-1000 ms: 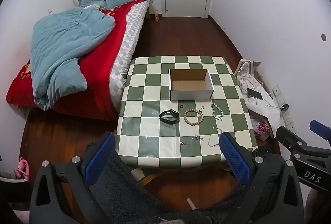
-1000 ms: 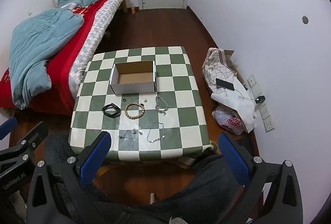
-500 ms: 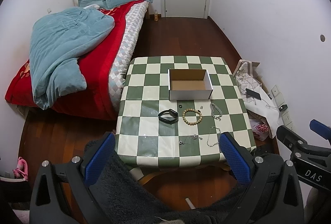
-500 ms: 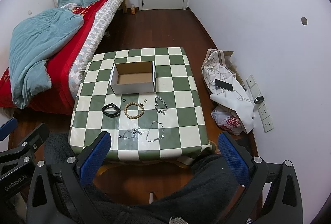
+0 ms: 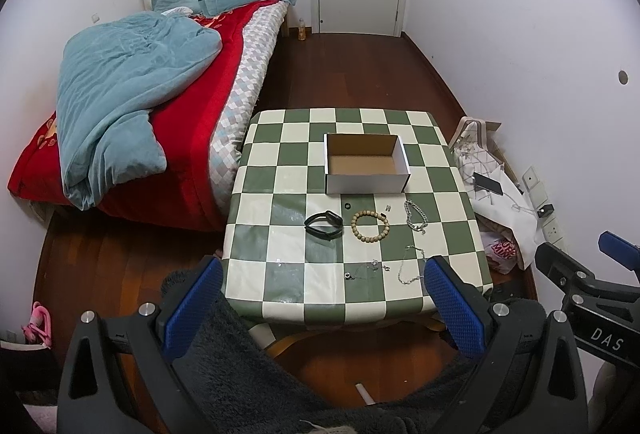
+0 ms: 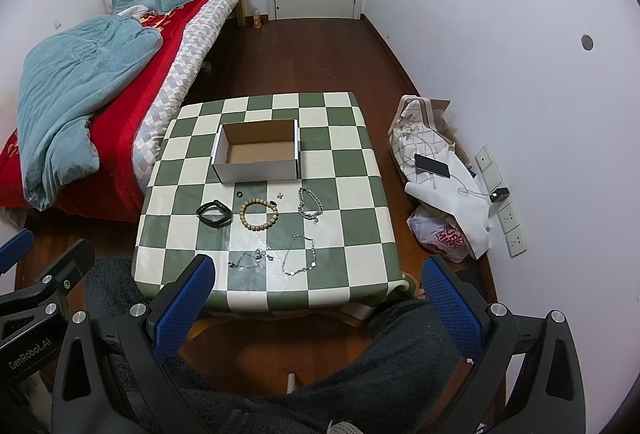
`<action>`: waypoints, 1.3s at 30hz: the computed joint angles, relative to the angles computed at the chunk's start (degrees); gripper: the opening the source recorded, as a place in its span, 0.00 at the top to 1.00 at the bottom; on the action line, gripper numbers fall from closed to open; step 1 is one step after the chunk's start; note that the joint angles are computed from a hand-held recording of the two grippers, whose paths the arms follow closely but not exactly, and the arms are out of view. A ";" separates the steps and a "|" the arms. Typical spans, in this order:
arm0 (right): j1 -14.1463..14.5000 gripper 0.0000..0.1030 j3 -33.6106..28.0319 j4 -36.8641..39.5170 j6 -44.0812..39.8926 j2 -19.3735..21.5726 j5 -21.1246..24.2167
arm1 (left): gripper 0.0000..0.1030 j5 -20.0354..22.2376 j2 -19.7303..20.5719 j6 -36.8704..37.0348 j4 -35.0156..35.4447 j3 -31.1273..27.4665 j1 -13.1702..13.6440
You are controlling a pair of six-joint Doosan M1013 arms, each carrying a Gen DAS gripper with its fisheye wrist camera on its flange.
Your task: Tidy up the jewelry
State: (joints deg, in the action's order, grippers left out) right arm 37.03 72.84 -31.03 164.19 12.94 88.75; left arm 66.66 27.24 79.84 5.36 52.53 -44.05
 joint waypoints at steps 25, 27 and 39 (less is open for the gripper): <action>0.01 0.00 -0.09 -0.22 -0.16 -0.04 0.19 | 0.00 -0.21 -0.03 0.18 -0.69 0.06 0.24; 0.01 0.00 -0.12 -0.22 -0.24 -0.04 0.23 | 0.00 -0.17 -0.02 0.13 -0.86 0.04 0.25; 0.00 0.00 -0.15 -0.25 -0.32 -0.23 0.33 | 0.00 -0.09 0.31 -0.49 -0.30 -0.73 -0.17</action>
